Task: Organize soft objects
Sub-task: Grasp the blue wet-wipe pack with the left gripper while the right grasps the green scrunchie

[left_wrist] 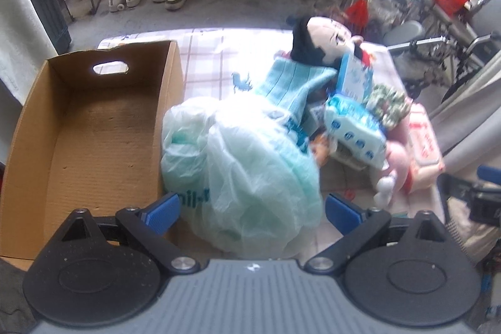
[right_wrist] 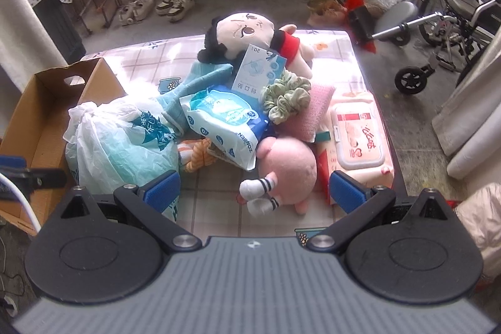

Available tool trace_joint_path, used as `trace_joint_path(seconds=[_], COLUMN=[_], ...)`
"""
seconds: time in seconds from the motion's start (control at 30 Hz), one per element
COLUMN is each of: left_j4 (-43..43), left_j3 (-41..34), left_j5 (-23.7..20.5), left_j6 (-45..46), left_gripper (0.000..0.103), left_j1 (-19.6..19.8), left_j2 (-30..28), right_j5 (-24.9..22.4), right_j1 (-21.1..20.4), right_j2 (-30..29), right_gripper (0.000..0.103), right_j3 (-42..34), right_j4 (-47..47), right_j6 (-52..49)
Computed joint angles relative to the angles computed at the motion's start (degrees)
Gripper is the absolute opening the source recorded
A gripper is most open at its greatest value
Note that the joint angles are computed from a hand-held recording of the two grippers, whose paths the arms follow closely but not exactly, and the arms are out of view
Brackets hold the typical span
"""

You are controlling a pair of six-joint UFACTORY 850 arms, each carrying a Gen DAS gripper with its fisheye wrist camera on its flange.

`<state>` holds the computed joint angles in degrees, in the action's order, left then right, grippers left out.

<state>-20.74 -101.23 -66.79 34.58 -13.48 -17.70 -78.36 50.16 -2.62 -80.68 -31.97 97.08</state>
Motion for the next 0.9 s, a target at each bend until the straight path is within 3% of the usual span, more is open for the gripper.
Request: trace_joint_path(seconds=[0.17,0.33,0.43,0.5,0.63,0.7,0.77,0.9], left_j4=[-0.7,-2.9,-4.0,-4.4,-5.1,-5.0,-3.7,0.6], left_j3=[-3.4,-7.2,-8.0,-9.5,-12.4,-14.0,-15.7,-19.3], left_j5=[-1.5,-3.9,-2.7,-3.3,-4.4,-5.5,-6.7,-8.4], left_j6=[-4.1,-11.4,-15.2,-19.0,-25.3,-28.0,-31.4,-37.7], left_gripper=[0.091,0.087,0.082,0.075,0.075,0.081,0.082,0.088], left_j1=[-2.0,-4.6,-6.8,-8.5,-11.4,-12.7,-14.0,-16.2], left_j2=[-2.2,-5.6,-7.0,-8.8,-12.2,-14.2,-16.1,-19.8], right_j5=[4.4,16.2,24.3,29.3,37.0,38.1,38.9,37.2], right_j1=[-2.3,-7.7,-12.5,-16.0,-23.0,-25.0,-27.0,-29.1], right_j2=[3.0,7.0,9.2,10.3,11.7,11.9,12.7,15.2], right_gripper=[0.102,0.096,0.083,0.066,0.055,0.055,0.055,0.055], right_j3=[4.0,10.4,14.0,15.8,18.7,19.4,20.5,22.5], right_j4=[-0.7,-0.1,3.5,8.2,21.9,26.3,31.0,32.3], right_j6=[-5.3,-15.8,-27.5,-36.9,-57.9,-65.6,-72.0,-75.1])
